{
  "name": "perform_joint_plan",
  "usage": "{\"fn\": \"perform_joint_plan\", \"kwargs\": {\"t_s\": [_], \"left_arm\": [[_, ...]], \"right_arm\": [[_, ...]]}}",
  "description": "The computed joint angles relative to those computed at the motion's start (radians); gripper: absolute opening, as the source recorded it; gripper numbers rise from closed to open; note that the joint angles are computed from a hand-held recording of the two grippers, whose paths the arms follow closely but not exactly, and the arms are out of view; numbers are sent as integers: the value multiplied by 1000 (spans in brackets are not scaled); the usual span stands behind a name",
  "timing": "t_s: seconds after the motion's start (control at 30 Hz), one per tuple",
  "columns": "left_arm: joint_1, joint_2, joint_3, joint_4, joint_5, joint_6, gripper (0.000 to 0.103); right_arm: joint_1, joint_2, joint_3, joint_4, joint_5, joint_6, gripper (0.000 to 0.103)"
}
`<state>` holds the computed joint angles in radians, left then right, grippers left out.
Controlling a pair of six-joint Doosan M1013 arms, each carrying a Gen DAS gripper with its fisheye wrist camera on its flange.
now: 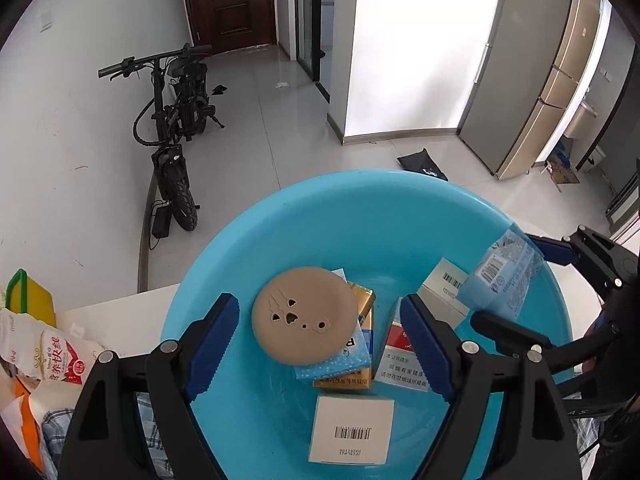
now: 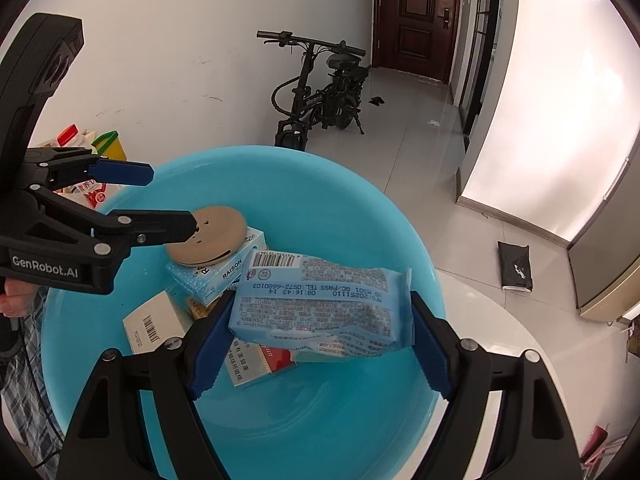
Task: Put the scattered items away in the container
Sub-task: 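Open the left gripper while the right opens, dropping coaster and wipes into the basin, then withdraw both grippers from the basin back over the shirt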
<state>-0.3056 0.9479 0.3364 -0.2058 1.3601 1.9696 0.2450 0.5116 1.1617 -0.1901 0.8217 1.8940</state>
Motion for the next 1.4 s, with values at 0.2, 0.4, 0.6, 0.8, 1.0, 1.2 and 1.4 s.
{"fn": "perform_joint_plan", "kwargs": {"t_s": [0.2,0.4,0.6,0.8,1.0,1.2,1.4], "left_arm": [[-6,-82,133,18,-71,31,85],[-1,-100,162,31,-67,32,85],[10,-130,229,41,-112,34,85],[14,-163,303,52,-170,46,85],[23,-216,391,19,-231,54,85],[23,-302,516,-13,-314,99,85],[35,-348,560,-89,-210,156,85]], "right_arm": [[7,13,-25,-27,11,5,80],[0,27,-42,4,12,6,81],[-3,31,-43,3,28,35,93],[-4,-5,4,-3,-14,52,103],[8,-37,38,-2,-23,14,103],[32,-76,75,-28,-56,22,103],[45,-123,121,20,-95,18,103]]}}
